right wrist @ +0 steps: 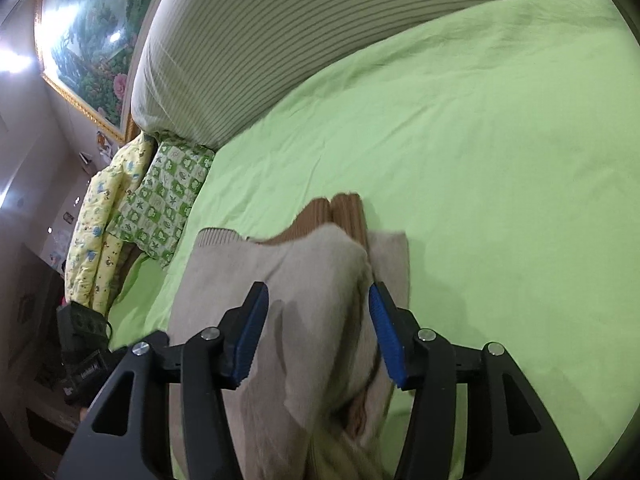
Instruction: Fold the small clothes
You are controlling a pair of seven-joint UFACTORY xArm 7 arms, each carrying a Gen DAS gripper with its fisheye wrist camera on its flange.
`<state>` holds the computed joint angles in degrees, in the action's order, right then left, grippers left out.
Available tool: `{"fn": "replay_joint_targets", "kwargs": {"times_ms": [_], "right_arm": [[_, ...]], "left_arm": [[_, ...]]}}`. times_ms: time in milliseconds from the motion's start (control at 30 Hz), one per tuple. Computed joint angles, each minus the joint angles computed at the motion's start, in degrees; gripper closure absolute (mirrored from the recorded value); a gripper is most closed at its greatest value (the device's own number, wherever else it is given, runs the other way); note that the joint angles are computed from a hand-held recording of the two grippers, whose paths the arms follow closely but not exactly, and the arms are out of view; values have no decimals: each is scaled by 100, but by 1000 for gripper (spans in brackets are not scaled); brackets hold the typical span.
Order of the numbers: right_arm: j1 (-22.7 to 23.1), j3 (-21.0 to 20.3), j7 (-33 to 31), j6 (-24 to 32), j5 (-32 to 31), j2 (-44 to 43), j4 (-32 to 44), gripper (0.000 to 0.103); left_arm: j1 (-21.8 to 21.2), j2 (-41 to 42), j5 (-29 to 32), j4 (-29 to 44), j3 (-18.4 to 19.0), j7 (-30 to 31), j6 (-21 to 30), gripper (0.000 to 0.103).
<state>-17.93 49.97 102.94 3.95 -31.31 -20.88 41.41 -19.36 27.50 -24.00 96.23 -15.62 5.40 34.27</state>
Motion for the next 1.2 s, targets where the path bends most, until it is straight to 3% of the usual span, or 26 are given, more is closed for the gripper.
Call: {"fn": "replay_joint_targets", "kwargs": {"times_ms": [33,67,100,233,300,433,500,633,800,1033,1200], "right_arm": [[-7,2,-163,37,-76,221,138,67],[0,4,-265,154,-180,398,274,85],[-38,58,-271,337,-329,502,423,88],[-579,527,131,728,-1361,567,970,92],[-480,621,-209,1535,-1541,906,1352,92],[-199,582,-505,2303,-1734,1834,1672,92],[-72,454,-390,2297,-1829,1829,1579,90],[368,-120,-503,1802,-1040,1078,1143,71],[1315,-709,-461,1986,-654,-84,708,64],[2382,-827,-45,2883,-672,-534,666,63],[2981,-743,673,2957,-682,-531,388,63]], "left_arm": [[-111,87,201,128,109,-117,15,26],[-254,181,469,276,240,-260,-9,33],[-351,250,680,385,320,-345,-80,47],[-765,544,1593,787,779,-1027,-188,60],[-942,743,2078,1004,968,-1343,-54,63],[-1052,936,2598,1074,1016,-1523,0,64],[-1035,874,2722,985,995,-1549,-44,64],[-758,550,2476,672,735,-1412,-49,63],[-406,-503,1984,-611,430,-1062,-465,54],[-107,-2016,684,-2435,65,-75,-882,47],[-307,-2642,95,-3229,146,528,-903,46]]}}
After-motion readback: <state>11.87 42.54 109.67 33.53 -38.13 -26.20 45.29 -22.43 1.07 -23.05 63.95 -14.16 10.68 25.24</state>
